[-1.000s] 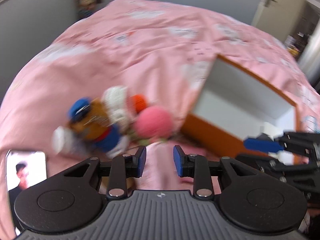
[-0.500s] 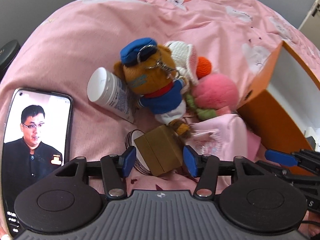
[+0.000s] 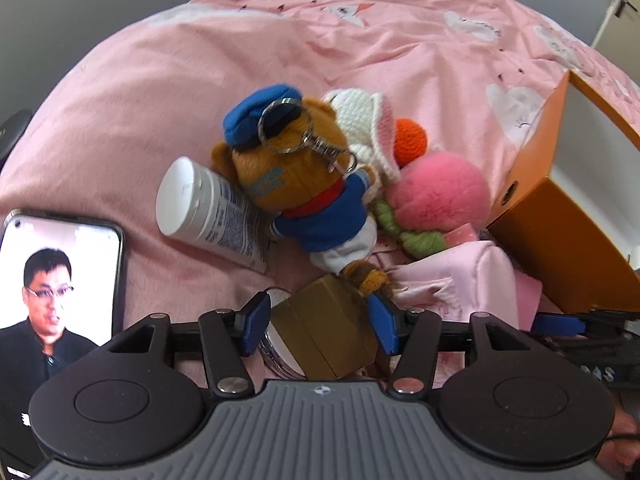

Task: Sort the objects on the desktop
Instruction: 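Grasp the pink wallet with the right gripper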

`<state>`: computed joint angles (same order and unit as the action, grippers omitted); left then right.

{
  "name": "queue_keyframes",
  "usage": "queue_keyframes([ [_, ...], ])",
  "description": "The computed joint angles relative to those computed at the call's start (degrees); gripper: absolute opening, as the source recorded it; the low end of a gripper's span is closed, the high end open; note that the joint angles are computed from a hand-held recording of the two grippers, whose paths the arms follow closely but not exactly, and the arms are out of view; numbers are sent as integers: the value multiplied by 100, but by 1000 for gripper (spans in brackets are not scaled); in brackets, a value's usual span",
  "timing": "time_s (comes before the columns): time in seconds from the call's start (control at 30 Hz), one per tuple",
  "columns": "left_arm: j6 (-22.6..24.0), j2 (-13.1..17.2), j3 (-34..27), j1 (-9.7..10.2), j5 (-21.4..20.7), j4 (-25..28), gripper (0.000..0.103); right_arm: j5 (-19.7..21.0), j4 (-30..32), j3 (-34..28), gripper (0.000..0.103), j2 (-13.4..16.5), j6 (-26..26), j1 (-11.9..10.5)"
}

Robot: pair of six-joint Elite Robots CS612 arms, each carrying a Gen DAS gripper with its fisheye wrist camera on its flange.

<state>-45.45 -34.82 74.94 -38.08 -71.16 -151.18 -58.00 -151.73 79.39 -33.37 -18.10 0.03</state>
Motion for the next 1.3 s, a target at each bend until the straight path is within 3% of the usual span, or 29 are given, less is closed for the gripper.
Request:
queue_keyframes([
  [0.23,286,-162,167,-21,-285,-617,64,199,96,-120,62,110,68,4],
  [0.37,473,-187,197,-59,-518,-977,64,152,-23,-58,51,69,65,10],
  [0.43,580,-153,145,-74,-614,-1094,69,195,-86,-6,47,35,85,-10],
  [0.47,631,-126,102,-86,-611,-1094,70,204,-159,30,39,13,97,-16],
  [0.67,687,35,-205,-148,-481,-754,71,515,-669,282,27,-133,4,-86],
  [0.83,610,121,-403,-193,-263,-289,71,1023,-515,358,24,-203,-314,-139],
  [1.0,433,195,-468,-195,-288,-131,70,1093,-479,313,24,-175,-411,-92],
  [1.07,380,214,-448,-189,-325,-216,66,1073,-474,278,24,-149,-431,-64],
  [1.13,325,203,-374,-152,-558,-441,42,1024,-468,284,24,-149,-447,-55],
  [1.3,374,153,-218,-135,-800,-789,24,1000,-509,377,20,-219,-480,-79],
])
